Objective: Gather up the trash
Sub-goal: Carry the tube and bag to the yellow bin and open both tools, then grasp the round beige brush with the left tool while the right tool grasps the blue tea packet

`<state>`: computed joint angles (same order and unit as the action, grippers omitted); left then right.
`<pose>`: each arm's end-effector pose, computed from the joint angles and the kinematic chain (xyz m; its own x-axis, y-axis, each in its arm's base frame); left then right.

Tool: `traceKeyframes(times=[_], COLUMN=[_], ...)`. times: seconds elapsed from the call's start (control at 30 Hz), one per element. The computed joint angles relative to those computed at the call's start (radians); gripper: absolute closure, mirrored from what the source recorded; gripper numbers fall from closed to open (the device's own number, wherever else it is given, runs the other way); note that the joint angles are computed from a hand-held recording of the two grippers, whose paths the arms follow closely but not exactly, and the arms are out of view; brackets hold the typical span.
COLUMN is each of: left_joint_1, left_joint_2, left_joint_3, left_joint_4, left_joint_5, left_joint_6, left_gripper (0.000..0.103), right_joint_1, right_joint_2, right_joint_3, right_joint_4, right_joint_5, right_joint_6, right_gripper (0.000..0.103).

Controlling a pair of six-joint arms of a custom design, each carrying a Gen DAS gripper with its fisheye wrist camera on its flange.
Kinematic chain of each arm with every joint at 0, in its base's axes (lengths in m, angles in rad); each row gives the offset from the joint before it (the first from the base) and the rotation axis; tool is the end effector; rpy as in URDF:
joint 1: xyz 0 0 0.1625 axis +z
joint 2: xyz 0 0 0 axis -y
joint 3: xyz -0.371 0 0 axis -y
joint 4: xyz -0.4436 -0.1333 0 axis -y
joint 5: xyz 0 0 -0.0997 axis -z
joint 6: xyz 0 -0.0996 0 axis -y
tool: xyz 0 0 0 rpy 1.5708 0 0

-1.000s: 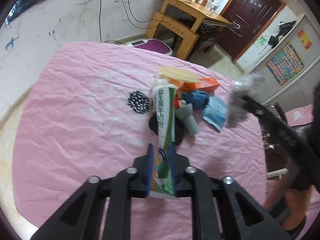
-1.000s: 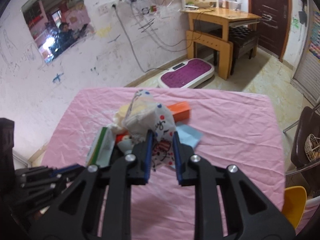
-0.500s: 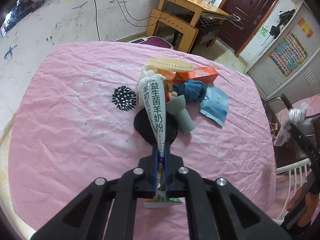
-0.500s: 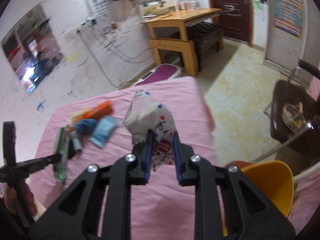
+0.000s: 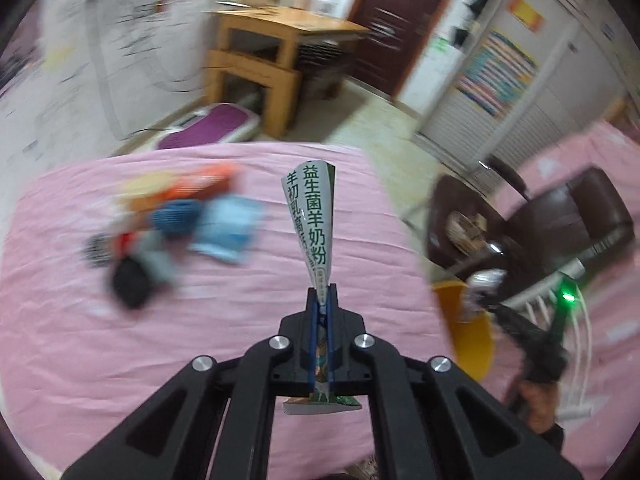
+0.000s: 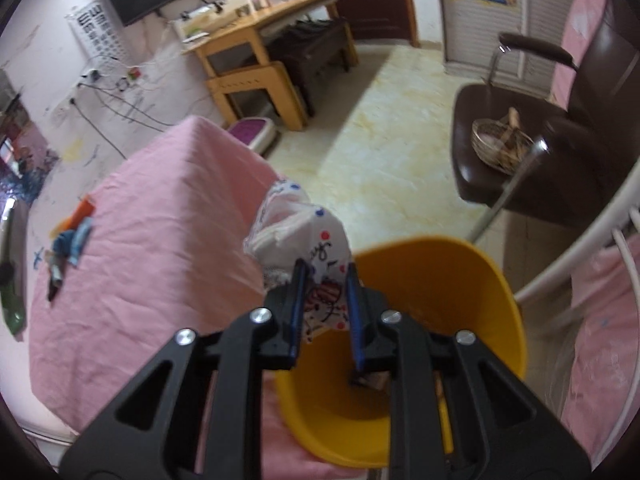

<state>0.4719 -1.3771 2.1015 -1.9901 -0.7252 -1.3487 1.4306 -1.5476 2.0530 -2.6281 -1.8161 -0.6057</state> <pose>-0.3321 -0.4028 0.1396 -0.8510 -0.2703 -0.4502 0.0883 0.7715 -0.6301 0.0337 -0.5423 0.2886 -0.8428 -0.2650 0.4685 -0.4389 0.8421 -0.3133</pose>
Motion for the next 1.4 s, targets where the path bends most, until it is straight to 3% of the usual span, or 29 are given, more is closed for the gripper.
traceKeyframes(times=[0.17,0.27,0.57,0.67,0.73,0.77,0.83,0.87,0.9,0.93,0.97,1.0,1.27,1.4], left_joint_1=[0.04,0.06,0.091,0.108,0.116,0.119,0.124,0.125,0.126,0.127,0.128,0.129,0.089,0.054], left_joint_2=[0.295,0.438,0.654,0.685,0.702,0.711,0.722,0.725,0.727,0.726,0.723,0.725,0.609,0.483], left_joint_3=[-0.167,-0.267,-0.427,-0.445,-0.46,-0.467,-0.475,-0.474,-0.475,-0.468,-0.461,-0.455,-0.349,-0.25], left_joint_4=[-0.247,-0.3,-0.324,-0.351,-0.35,-0.346,-0.351,-0.363,-0.368,-0.386,-0.407,-0.436,-0.46,-0.402], left_joint_5=[-0.089,-0.14,-0.201,-0.212,-0.218,-0.225,-0.234,-0.241,-0.241,-0.24,-0.24,-0.237,-0.155,-0.059], left_joint_6=[0.241,0.318,0.399,0.418,0.423,0.427,0.435,0.439,0.441,0.445,0.45,0.454,0.413,0.339], left_gripper=[0.103,0.103,0.103,0.103,0.103,0.102,0.097,0.088,0.063,0.045,0.018,0.014,0.014,0.013], right_joint_1=[-0.058,-0.091,-0.156,-0.173,-0.177,-0.179,-0.183,-0.181,-0.18,-0.179,-0.178,-0.177,-0.128,-0.045], right_joint_2=[-0.009,-0.015,-0.015,-0.014,-0.014,-0.019,-0.026,-0.027,-0.031,-0.034,-0.038,-0.045,-0.07,-0.078], right_joint_3=[0.002,0.001,-0.01,-0.011,-0.01,-0.006,-0.003,-0.004,-0.003,-0.003,0.0,0.003,0.025,0.041], right_joint_4=[0.014,0.024,0.02,0.026,0.021,0.013,0.01,0.009,0.007,0.006,0.004,0.0,-0.01,-0.011], right_joint_5=[-0.011,-0.015,-0.014,0.002,0.006,0.012,0.024,0.025,0.029,0.031,0.031,0.033,0.007,0.013], right_joint_6=[-0.027,-0.046,-0.067,-0.064,-0.062,-0.062,-0.059,-0.057,-0.056,-0.052,-0.05,-0.048,-0.048,-0.045], right_gripper=[0.084,0.084,0.079,0.067,0.044,0.041,0.034,0.033,0.033,0.033,0.033,0.033,0.033,0.018])
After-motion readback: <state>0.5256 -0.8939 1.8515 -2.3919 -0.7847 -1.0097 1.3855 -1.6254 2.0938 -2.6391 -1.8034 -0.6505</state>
